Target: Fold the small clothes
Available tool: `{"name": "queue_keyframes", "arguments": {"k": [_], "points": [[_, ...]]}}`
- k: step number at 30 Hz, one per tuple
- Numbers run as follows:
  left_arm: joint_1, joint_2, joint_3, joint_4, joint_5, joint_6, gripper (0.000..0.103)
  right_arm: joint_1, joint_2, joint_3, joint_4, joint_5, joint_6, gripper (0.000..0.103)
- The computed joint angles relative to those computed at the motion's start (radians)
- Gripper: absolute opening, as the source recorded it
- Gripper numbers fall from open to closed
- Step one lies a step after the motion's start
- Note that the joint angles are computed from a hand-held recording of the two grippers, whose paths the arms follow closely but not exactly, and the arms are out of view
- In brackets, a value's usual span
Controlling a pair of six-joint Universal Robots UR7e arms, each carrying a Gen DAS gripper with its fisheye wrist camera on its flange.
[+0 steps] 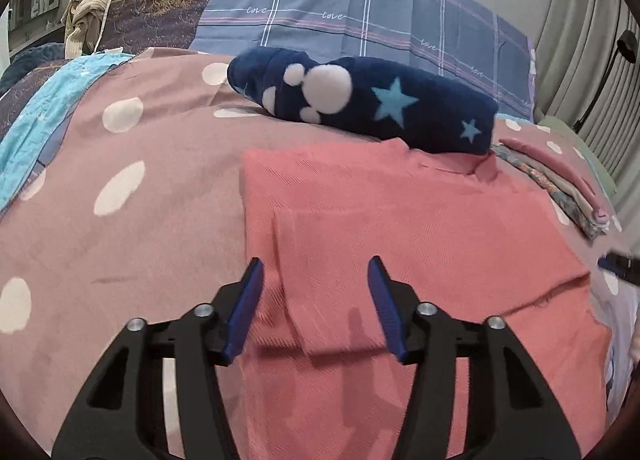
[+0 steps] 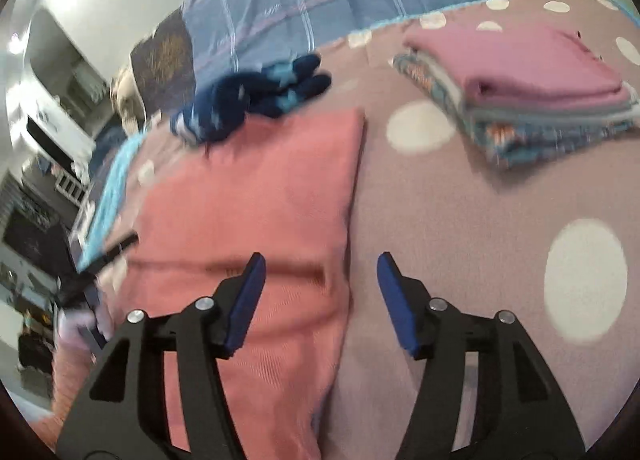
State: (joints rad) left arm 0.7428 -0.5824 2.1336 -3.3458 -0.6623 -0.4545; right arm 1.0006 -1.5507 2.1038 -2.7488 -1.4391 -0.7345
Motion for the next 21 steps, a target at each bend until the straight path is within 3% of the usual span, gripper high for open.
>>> {"name": "queue_keyframes", "arguments": {"k": [4, 5, 6, 7, 8, 9, 12, 14, 16, 18, 19, 20, 21], "points": [[0.035, 0.013, -0.070, 0.096, -0.002, 0.016, 0.048, 0.069, 0.166, -0.138, -0.059, -0.093, 0.122, 0.060], [0.043, 0.023, -0.089, 0.113, -0.010, 0.036, 0.031, 0.080, 0.208, -0.177, -0.055, -0.111, 0.152, 0.060], [0.047, 0.030, -0.104, 0.131, -0.015, 0.055, 0.005, 0.086, 0.249, -0.217, -0.041, -0.122, 0.188, 0.060], [0.046, 0.035, -0.112, 0.140, -0.011, 0.065, 0.005, 0.088, 0.273, -0.238, -0.038, -0.123, 0.209, 0.052], [0.038, 0.038, -0.110, 0.123, 0.004, 0.075, 0.005, 0.089, 0.291, -0.245, -0.065, -0.115, 0.219, 0.017], [0.027, 0.042, -0.104, 0.085, 0.020, 0.097, 0.005, 0.090, 0.296, -0.252, -0.057, -0.100, 0.216, 0.002], [-0.011, 0.050, -0.082, -0.058, 0.081, 0.189, 0.005, 0.091, 0.275, -0.201, -0.188, -0.074, 0.186, 0.003], [0.000, 0.053, -0.101, 0.009, 0.135, 0.189, 0.008, 0.122, 0.313, -0.194, -0.339, -0.207, 0.144, 0.004], [0.034, 0.046, -0.123, 0.164, 0.140, 0.122, 0.012, 0.124, 0.348, -0.212, -0.346, -0.274, 0.127, 0.006], [0.043, 0.037, -0.104, 0.161, 0.104, 0.108, 0.021, 0.088, 0.296, -0.181, -0.281, -0.181, 0.162, 0.006], [0.034, 0.035, -0.080, 0.099, 0.092, 0.128, 0.028, 0.076, 0.264, -0.150, -0.271, -0.144, 0.141, 0.006], [0.018, 0.025, -0.044, 0.025, 0.070, 0.146, 0.043, 0.062, 0.214, -0.096, -0.267, -0.099, 0.093, 0.007], [0.001, 0.019, -0.021, -0.014, 0.068, 0.151, 0.048, 0.050, 0.176, -0.053, -0.262, -0.066, 0.054, 0.009]]}}
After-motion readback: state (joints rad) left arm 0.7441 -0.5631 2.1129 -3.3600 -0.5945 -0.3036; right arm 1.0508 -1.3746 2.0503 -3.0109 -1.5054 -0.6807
